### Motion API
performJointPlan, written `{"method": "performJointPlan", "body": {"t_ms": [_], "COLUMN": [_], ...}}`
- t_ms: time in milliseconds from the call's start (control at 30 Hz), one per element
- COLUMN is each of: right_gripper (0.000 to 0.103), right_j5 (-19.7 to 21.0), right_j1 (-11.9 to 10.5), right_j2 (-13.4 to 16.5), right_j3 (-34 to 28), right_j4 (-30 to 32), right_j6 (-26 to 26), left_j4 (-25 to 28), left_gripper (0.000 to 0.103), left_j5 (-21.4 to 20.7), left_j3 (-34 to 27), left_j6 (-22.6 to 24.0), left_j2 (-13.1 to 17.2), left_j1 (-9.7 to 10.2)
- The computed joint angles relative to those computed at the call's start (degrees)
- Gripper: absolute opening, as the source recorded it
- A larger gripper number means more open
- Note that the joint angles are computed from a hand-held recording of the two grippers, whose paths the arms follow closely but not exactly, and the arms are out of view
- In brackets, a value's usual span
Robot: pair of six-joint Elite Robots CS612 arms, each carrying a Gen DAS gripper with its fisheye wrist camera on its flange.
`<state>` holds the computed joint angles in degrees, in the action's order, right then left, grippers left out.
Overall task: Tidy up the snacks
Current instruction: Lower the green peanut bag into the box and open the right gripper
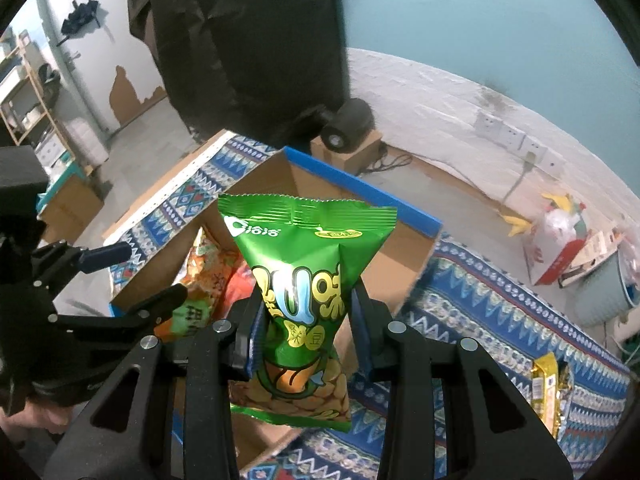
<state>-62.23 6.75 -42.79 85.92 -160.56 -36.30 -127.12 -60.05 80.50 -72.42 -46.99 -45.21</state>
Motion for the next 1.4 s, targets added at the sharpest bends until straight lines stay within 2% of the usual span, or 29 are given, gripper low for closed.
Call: {"method": "performJointPlan", "body": {"t_ms": [133, 333, 500, 600, 833, 1100, 1400], "right_gripper": [0.035, 0.041, 0.064, 0.071, 0.073, 0.073, 0.076], "right_j5": [-0.3, -0.4, -0.5, -0.4, -0.9, -1.9, -3.5], "right_j1": [0.6, 0.9, 0.6, 0.1, -1.6, -3.7, -7.0], "right_j2": [0.5, 1.1, 0.4, -0.2, -1.3, -2.7, -3.5], "right_j3": [-0.9, -2.1, -0.7, -0.1, 1.3, 3.5, 5.1], "right_j4": [2.3, 5.8, 1.9, 0.8, -0.5, -2.6, -3.9], "right_j6": [-0.5, 0.1, 0.4, 0.5, 0.0, -1.8, -1.5], "left_j4": [0.0, 0.2, -0.8, -2.9, -8.2, -8.0, -6.4], "left_gripper": [0.073, 0.073, 0.073, 0.073, 0.073, 0.076, 0.078], "left_j5": [0.1, 0.3, 0.8, 0.4, -1.7, -0.3, -2.1], "left_j3": [0.4, 0.6, 0.6, 0.7, -0.2, -3.7, -10.0], "left_j6": [0.0, -0.1, 0.5, 1.1, 4.0, 8.4, 14.9], "left_j2": [-0.3, -0.6, -0.5, -0.5, 0.3, 1.8, 5.4], "left_j1": [-0.06, -0.17, -0.41, -0.58, -0.87, -1.94, -2.86]}}
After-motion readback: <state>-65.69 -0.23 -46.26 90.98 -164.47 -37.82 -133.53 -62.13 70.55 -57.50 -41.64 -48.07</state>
